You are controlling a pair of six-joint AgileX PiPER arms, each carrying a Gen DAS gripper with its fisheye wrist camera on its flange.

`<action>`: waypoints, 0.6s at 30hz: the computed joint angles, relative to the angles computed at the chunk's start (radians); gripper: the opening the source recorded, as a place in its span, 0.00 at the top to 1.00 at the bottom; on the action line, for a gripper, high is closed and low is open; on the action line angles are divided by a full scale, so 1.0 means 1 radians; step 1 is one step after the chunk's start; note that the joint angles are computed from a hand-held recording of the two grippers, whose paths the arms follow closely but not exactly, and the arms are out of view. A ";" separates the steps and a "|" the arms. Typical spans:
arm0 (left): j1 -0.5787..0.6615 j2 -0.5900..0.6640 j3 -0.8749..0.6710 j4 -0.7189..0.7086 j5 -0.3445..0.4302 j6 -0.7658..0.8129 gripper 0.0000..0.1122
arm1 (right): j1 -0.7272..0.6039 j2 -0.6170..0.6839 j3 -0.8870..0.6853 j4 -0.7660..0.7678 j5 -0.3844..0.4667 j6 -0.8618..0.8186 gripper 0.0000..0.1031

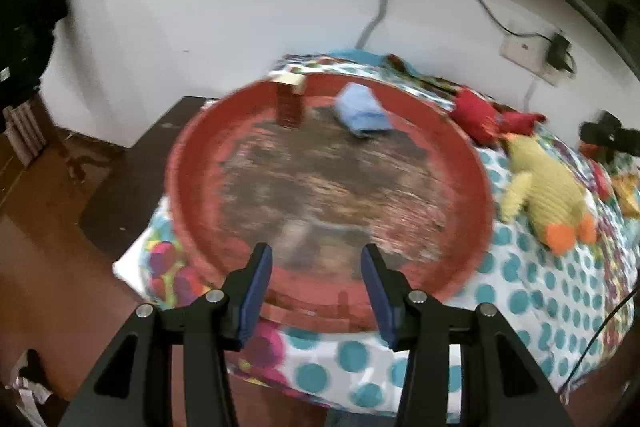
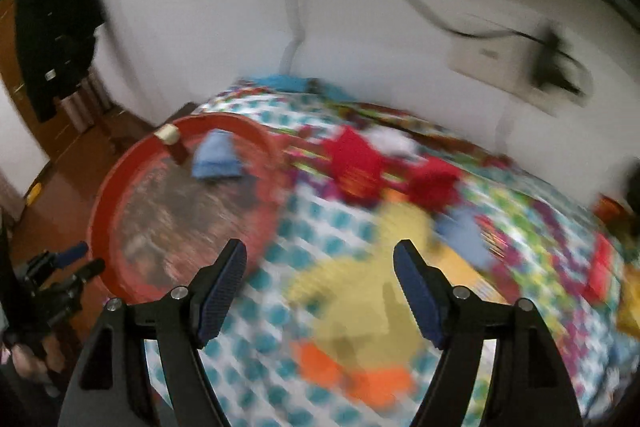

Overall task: Organize objects
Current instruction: 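Carry the blue sock into the red tray and open the right tool, then grasp the yellow knitted duck with the left tool while the right tool grasps the white sock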

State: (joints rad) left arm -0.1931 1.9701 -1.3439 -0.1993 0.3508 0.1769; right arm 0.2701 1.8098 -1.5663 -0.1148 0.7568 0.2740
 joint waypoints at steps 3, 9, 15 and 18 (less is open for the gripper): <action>-0.035 -0.005 0.013 -0.017 0.003 0.027 0.58 | -0.051 -0.126 0.176 -0.037 -0.037 0.054 0.27; -0.124 -0.026 0.071 0.041 -0.046 0.008 0.58 | -0.178 -0.248 0.436 -0.033 -0.123 0.063 0.27; -0.192 -0.023 0.088 0.059 -0.071 0.003 0.58 | -0.214 -0.224 0.561 -0.102 -0.255 0.133 0.27; -0.234 -0.004 0.049 0.169 -0.047 -0.101 0.58 | -0.211 -0.179 0.559 -0.141 -0.309 0.159 0.27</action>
